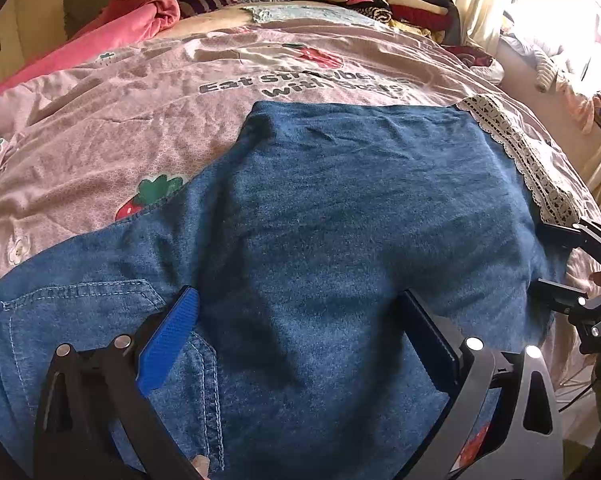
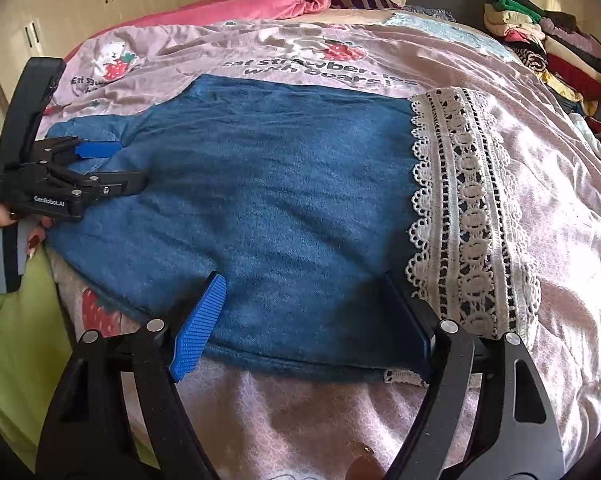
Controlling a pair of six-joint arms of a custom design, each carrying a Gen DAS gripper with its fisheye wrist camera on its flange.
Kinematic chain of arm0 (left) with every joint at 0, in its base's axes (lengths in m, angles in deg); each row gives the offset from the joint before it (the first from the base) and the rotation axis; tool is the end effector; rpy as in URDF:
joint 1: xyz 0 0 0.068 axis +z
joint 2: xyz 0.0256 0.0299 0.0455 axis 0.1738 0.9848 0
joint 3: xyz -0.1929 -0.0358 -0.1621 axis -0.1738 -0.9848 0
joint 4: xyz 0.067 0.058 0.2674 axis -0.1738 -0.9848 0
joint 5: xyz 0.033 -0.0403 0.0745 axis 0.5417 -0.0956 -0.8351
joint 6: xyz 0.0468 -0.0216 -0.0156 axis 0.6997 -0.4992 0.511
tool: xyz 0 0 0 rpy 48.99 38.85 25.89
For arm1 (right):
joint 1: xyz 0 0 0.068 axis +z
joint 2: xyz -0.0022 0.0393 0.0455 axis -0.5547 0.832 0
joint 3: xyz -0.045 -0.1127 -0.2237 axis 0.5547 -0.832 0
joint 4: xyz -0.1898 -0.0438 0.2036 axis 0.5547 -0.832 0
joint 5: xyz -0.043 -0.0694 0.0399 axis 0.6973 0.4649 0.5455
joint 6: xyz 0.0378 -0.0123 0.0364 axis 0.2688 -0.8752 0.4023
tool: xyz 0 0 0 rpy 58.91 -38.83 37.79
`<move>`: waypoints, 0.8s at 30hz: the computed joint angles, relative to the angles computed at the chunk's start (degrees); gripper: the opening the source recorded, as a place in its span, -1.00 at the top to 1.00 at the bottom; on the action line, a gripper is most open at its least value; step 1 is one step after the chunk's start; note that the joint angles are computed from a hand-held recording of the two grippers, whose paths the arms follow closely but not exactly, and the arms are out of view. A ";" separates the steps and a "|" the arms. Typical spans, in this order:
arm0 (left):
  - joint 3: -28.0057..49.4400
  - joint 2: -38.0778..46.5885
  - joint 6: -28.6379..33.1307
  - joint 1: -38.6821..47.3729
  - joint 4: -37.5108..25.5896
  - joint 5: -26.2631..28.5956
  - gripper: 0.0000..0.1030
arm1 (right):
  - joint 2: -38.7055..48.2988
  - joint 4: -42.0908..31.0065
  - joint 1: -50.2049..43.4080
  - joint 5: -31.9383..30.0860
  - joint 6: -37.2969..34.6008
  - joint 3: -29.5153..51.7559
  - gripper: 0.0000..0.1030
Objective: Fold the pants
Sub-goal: 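Smooth the denim leg flat with both tools open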
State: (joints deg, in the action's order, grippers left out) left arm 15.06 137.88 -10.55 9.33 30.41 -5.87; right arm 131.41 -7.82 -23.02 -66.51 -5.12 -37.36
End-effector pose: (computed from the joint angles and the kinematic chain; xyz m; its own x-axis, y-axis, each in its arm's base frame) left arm 0.2976 -0.0133 0.0723 -0.7621 0.3205 -0.5625 0.4212 0.9053 -0.0549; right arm 0.1976 0.0406 0.0843 -0.7964 -0.1229 -0.5922 -0.2160 0.9724 0.0886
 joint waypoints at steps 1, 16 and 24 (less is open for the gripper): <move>-0.43 -0.64 0.01 -0.01 0.25 0.01 -0.91 | -1.03 -0.93 -0.07 -0.18 0.51 0.09 -0.41; -6.20 -23.30 -0.85 -1.32 -10.59 3.33 -0.91 | -31.03 -23.72 -19.38 -10.34 -3.53 -0.74 -0.65; -3.53 -24.28 -3.13 -3.04 -13.09 3.32 -0.91 | -36.39 -29.67 -32.06 -17.68 -9.75 -0.27 -0.68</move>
